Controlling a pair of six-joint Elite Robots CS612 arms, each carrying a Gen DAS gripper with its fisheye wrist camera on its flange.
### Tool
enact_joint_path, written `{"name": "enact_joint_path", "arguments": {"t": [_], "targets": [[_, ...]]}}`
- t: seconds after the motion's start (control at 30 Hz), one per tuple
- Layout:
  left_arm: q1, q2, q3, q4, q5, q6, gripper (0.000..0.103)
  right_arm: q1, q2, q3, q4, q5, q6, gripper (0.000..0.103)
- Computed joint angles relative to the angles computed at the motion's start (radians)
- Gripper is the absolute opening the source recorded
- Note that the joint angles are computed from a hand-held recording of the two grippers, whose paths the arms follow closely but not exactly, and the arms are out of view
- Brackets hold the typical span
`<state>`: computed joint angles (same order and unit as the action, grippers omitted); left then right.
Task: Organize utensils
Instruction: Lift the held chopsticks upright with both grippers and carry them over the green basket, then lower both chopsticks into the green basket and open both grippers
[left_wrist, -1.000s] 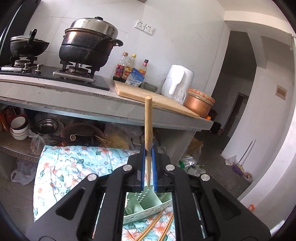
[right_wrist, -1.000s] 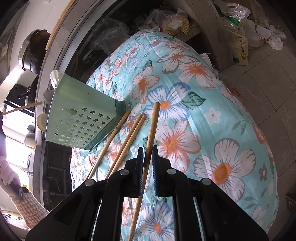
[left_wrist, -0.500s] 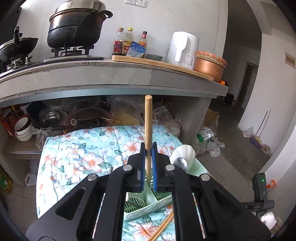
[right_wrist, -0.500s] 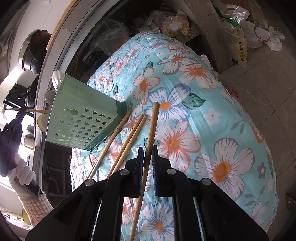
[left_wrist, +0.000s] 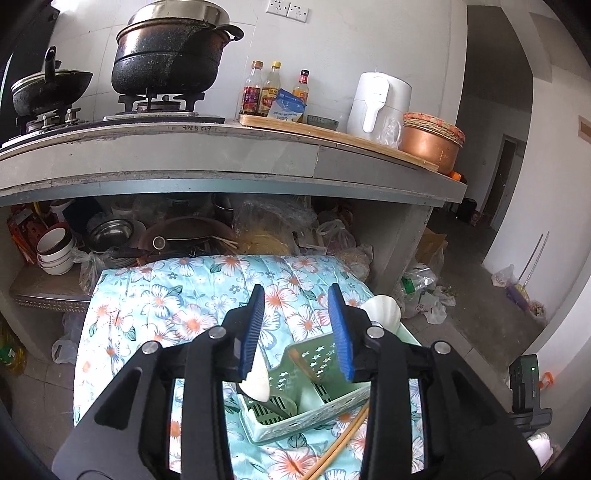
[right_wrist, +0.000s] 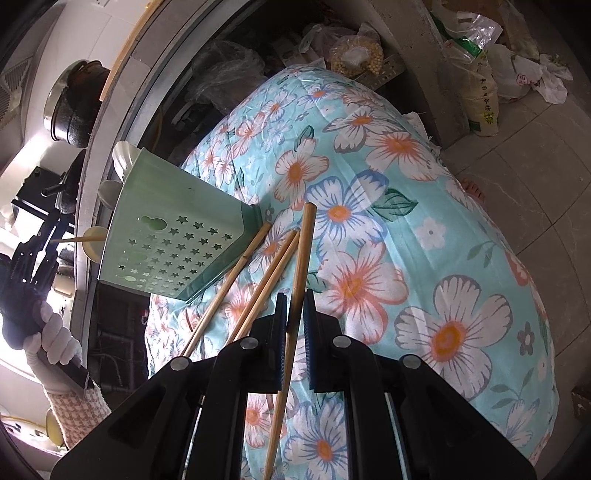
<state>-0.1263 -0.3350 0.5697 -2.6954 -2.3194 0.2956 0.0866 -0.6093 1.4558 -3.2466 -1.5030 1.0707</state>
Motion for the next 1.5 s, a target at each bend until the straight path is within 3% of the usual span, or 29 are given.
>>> {"name": "enact_joint_path", "arguments": {"t": [0.27, 0.87, 1.27, 1.5], "targets": [[0.007, 0.007, -0.003, -0.114, -0.017, -0.09, 0.06, 0.0, -0.001, 0.0, 0.001, 0.0, 0.0, 0.009], [0.015, 0.018, -0.015, -0.179, -0.018, -0.163, 0.068, 0.006, -0.007, -0.005, -0.04, -0.019, -0.04, 0.007], [0.039, 0.03, -0.022, -0.222, -0.021, -0.22, 0.068, 0.031, -0.058, -0.063, -0.101, -0.071, -0.308, 0.007], [0.058, 0.025, 0.008, -0.247, -0.015, -0.24, 0.068, 0.032, -0.044, -0.218, -0.111, -0.075, -0.54, 0.007]]}}
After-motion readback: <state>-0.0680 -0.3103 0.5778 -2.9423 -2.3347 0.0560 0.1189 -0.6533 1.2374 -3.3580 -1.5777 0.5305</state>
